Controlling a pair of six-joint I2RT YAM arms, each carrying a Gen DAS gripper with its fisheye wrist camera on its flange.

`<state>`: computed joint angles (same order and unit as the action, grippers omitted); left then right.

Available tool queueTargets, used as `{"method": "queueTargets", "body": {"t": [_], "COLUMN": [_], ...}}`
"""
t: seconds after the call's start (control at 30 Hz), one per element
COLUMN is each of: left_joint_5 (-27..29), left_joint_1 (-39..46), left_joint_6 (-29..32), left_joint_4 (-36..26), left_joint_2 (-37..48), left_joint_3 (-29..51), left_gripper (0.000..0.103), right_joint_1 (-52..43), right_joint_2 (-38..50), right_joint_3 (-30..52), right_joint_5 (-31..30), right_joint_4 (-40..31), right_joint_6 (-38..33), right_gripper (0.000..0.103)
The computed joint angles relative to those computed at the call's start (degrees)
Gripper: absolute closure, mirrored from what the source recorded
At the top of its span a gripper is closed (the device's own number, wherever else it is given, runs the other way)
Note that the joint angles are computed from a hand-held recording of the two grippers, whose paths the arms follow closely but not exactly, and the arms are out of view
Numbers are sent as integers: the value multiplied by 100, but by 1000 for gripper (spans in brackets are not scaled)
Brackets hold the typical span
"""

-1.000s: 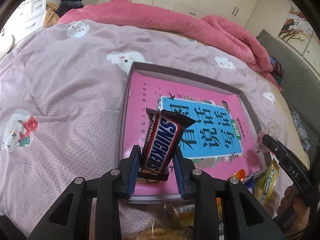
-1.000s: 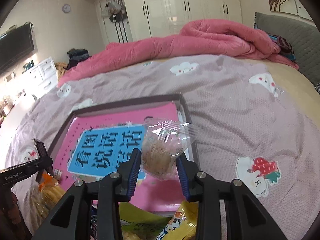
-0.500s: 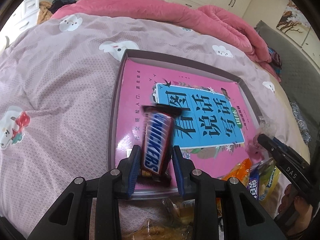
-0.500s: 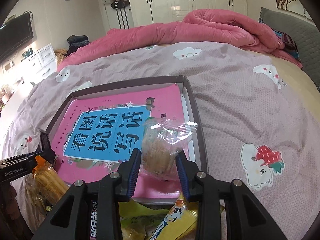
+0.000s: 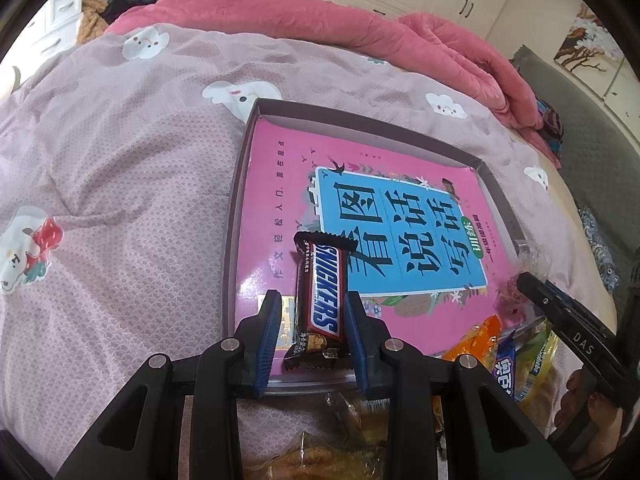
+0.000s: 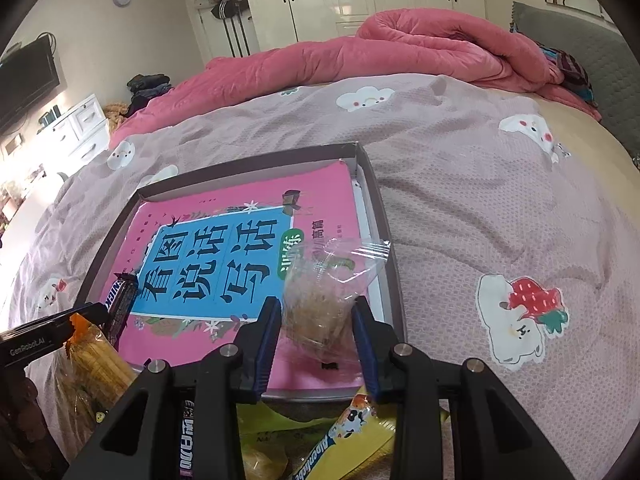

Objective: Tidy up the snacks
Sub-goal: 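Lift the Snickers bar with the left tool while the right tool carries the pastry bag over the tray, then open the left tool to drop the Snickers in the tray while the right tool releases the pastry bag, then move both open tools back toward the snack pile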

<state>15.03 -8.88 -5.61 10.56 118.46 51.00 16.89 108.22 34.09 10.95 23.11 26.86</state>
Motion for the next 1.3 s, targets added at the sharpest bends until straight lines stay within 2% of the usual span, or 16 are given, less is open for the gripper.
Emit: {"method": "queueTargets", "body": {"t": [0.3, 0.63, 0.8, 1.0, 1.3], "left_joint_5": [51, 107, 97, 159, 292], "left_joint_1": [78, 195, 274, 429, 597], "left_joint_6": [-28, -13, -19, 16, -24], "left_joint_4": [10, 41, 99, 154, -137], "left_joint_2": [-134, -448, -699, -1012, -1342], "left_joint_3": [-82, -292, -479, -714, -955], "left_gripper": [67, 53, 42, 37, 31], "right_joint_1": [-45, 32, 71, 185, 357], "right_joint_2": [-146, -670, -994, -1309, -1786], "right_joint_3": [-156, -569, -806, -1016, -1313], "right_joint_5": [-52, 30, 124, 320, 556], "right_joint_4": [172, 672, 868, 944, 908], "right_joint_6": [24, -9, -21, -42, -1], "right_gripper": [66, 52, 48, 44, 34]}}
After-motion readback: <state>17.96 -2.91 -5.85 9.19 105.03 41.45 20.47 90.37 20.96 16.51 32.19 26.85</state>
